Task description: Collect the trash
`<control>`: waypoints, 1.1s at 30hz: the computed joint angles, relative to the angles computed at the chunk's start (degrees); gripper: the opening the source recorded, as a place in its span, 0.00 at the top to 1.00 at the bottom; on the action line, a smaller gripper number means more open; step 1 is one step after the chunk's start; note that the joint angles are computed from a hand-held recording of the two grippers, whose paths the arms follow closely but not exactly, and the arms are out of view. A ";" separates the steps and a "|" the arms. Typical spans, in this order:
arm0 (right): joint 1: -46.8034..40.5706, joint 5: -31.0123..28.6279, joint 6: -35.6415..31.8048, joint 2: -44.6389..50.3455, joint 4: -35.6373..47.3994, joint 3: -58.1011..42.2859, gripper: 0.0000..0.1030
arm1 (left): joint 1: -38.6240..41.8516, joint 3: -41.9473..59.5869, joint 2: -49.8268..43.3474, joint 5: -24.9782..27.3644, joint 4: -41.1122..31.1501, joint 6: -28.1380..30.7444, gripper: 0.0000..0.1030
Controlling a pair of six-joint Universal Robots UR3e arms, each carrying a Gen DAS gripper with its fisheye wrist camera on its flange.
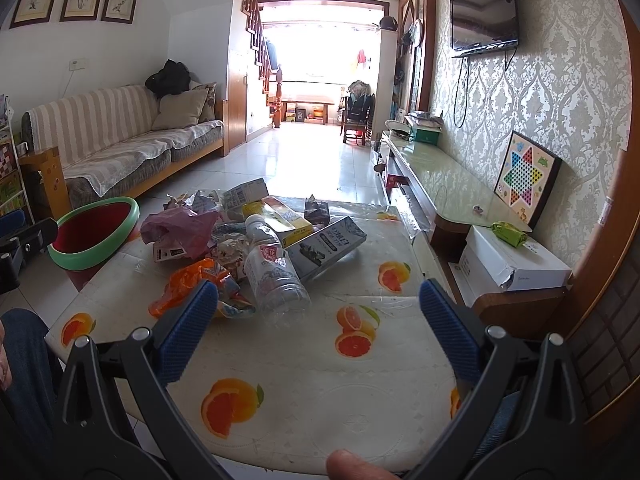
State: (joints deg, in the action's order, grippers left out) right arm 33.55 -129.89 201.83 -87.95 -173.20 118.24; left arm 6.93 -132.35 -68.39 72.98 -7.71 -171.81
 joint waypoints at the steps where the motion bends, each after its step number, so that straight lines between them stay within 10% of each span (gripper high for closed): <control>1: 0.00 0.00 0.01 0.05 0.00 0.01 0.03 | -0.03 0.03 -0.03 0.06 0.04 -0.02 0.08; 33: 0.19 0.19 -0.78 0.19 -1.74 0.80 0.03 | 0.18 0.13 0.02 -0.12 -0.29 -0.01 0.08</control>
